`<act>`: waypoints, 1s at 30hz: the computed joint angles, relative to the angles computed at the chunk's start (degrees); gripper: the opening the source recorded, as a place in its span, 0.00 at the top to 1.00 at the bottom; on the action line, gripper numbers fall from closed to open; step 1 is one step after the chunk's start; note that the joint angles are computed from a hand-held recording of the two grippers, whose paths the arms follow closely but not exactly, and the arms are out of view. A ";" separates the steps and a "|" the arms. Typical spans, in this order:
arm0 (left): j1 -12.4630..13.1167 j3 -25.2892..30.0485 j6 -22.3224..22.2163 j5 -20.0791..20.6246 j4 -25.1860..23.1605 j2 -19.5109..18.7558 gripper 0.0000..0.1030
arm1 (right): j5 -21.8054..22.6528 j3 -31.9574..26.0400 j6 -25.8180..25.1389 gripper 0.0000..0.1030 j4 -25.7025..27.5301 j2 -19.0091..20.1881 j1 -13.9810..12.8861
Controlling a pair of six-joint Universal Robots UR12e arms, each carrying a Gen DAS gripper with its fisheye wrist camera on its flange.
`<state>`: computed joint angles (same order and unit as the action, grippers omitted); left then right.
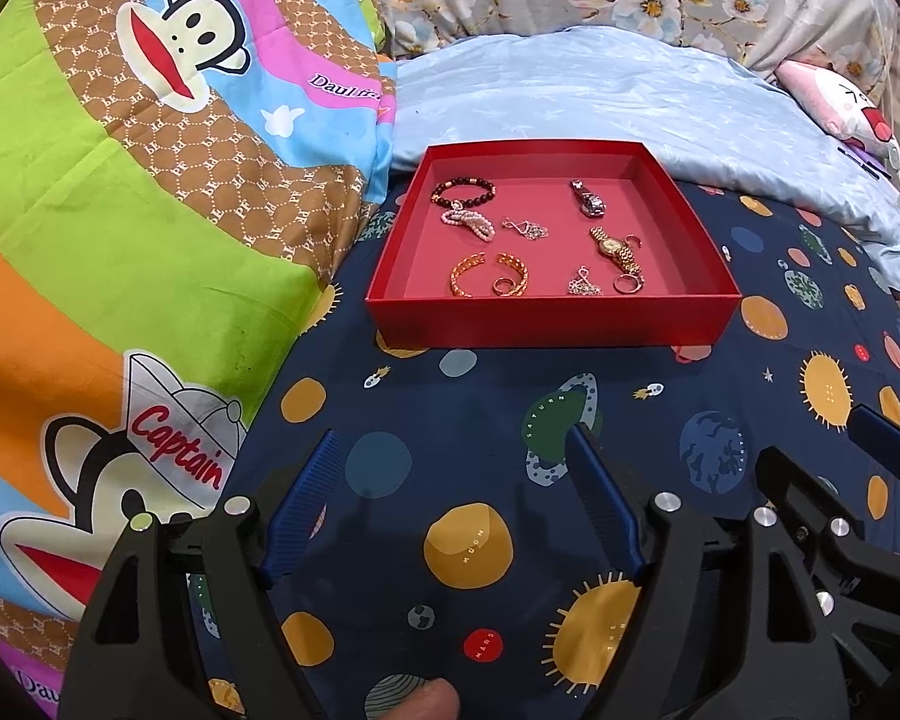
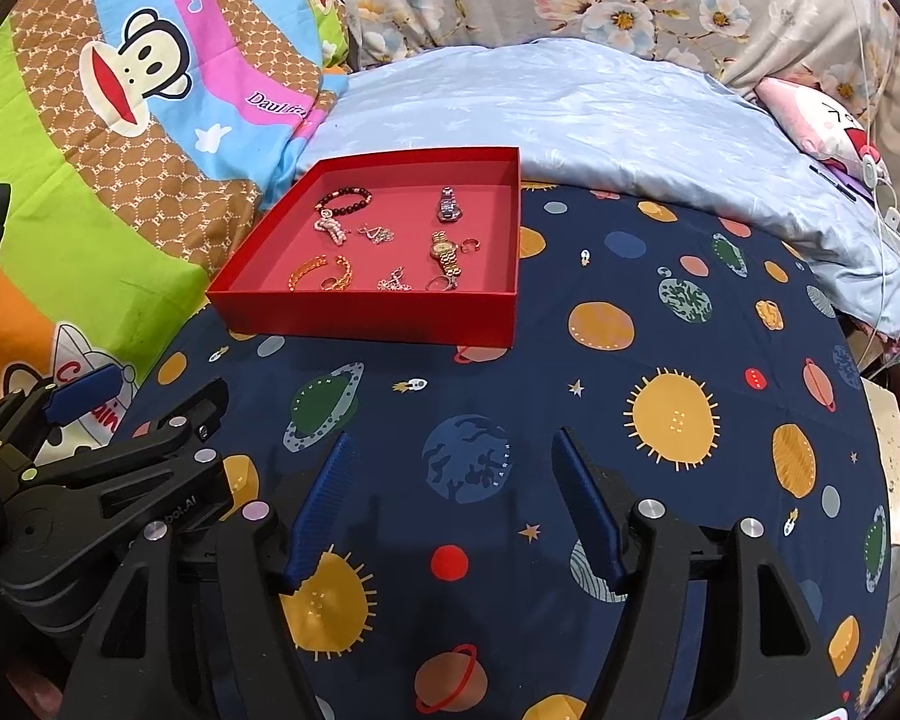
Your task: Organize jewelry
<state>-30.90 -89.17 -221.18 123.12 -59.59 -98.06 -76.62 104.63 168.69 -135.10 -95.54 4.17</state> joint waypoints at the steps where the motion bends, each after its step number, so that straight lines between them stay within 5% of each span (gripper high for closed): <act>1: -0.03 0.07 -0.10 0.12 -0.15 -0.02 0.26 | -0.10 0.01 0.03 0.33 -0.11 0.00 -0.03; 30: -0.07 0.29 -1.69 0.76 -1.04 0.01 0.19 | -2.08 0.22 1.78 0.26 -1.46 0.08 0.35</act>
